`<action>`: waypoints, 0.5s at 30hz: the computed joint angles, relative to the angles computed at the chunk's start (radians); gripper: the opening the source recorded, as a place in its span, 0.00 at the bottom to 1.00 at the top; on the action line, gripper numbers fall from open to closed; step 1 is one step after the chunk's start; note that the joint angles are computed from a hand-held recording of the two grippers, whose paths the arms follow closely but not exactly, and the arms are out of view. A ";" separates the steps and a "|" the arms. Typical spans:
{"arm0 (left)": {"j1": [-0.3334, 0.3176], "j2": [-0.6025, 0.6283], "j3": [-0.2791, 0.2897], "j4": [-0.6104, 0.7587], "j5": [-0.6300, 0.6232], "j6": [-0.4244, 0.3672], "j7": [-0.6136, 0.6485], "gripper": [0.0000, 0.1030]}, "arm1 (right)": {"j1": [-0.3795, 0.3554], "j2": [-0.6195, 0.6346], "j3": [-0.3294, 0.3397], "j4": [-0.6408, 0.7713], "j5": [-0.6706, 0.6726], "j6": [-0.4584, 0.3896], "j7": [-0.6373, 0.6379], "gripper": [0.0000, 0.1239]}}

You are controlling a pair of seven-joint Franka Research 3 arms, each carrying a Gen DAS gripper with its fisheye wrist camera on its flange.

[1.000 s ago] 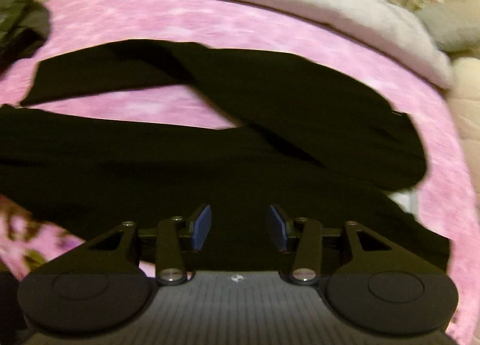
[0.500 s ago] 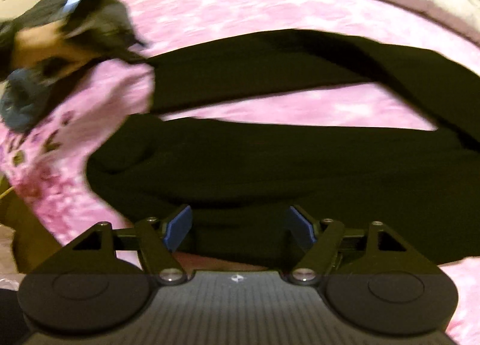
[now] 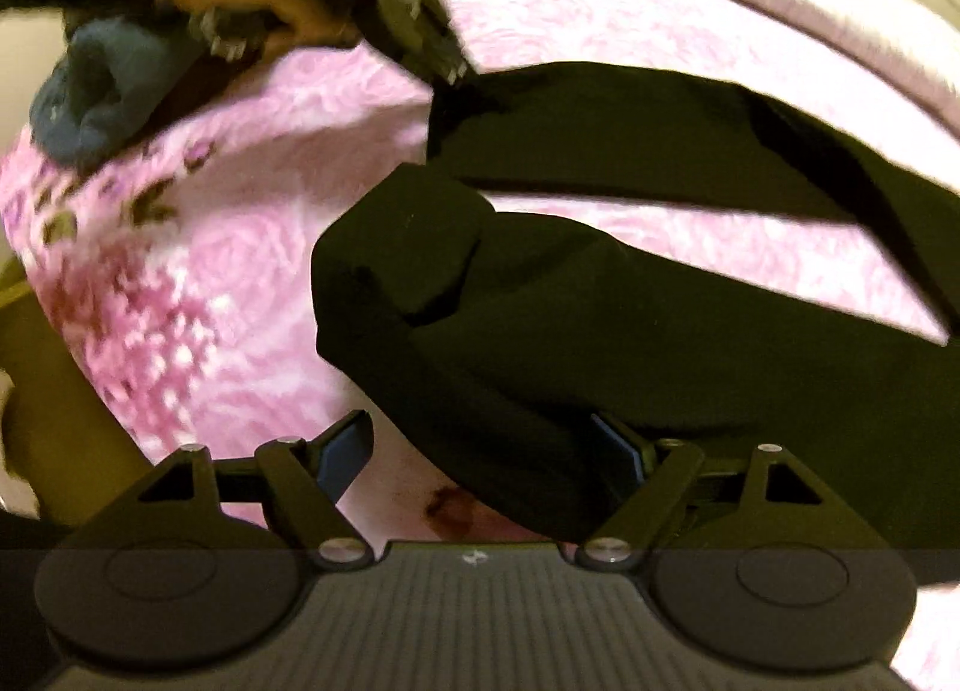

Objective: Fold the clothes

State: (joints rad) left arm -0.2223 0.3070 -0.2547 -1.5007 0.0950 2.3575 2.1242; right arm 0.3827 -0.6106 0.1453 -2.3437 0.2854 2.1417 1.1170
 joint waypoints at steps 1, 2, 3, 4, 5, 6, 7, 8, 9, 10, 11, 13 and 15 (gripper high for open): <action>-0.010 0.000 0.016 0.008 0.046 0.042 -0.018 0.07 | 0.004 0.001 -0.004 0.002 -0.005 0.002 -0.021 0.65; -0.021 0.011 0.035 0.033 0.098 0.072 -0.046 0.07 | 0.007 0.004 -0.006 0.003 -0.005 0.008 -0.036 0.65; -0.033 0.030 0.055 0.067 0.158 0.094 -0.077 0.07 | 0.010 0.010 -0.009 0.007 -0.003 0.015 -0.050 0.65; -0.045 0.051 0.075 0.105 0.215 0.111 -0.107 0.07 | 0.011 0.014 -0.010 0.010 -0.001 0.024 -0.060 0.65; -0.051 0.079 0.081 0.151 0.241 0.093 -0.117 0.08 | 0.013 0.020 -0.010 0.013 -0.001 0.032 -0.072 0.65; -0.057 0.106 0.087 0.196 0.264 0.073 -0.125 0.08 | 0.014 0.027 -0.009 0.015 -0.003 0.039 -0.085 0.65; -0.057 0.112 0.082 0.208 0.266 0.046 -0.117 0.11 | 0.015 0.033 -0.010 0.018 -0.003 0.041 -0.094 0.65; -0.058 0.120 0.077 0.222 0.268 0.017 -0.108 0.13 | 0.016 0.039 -0.011 0.021 -0.002 0.041 -0.103 0.65; -0.064 0.121 0.081 0.224 0.266 0.002 -0.100 0.15 | 0.017 0.045 -0.011 0.024 -0.002 0.042 -0.111 0.65; -0.054 0.100 0.067 0.191 0.265 0.004 -0.089 0.19 | 0.017 0.048 -0.011 0.026 -0.004 0.042 -0.118 0.65; -0.047 0.072 0.060 0.151 0.255 0.008 -0.085 0.23 | 0.016 0.048 -0.009 0.027 -0.009 0.040 -0.125 0.65; -0.030 0.004 0.043 0.058 0.217 0.003 -0.075 0.31 | 0.014 0.048 -0.008 0.032 -0.016 0.028 -0.133 0.62; -0.013 -0.068 0.025 -0.030 0.168 -0.013 -0.049 0.34 | 0.014 0.049 -0.011 0.039 -0.014 0.012 -0.141 0.60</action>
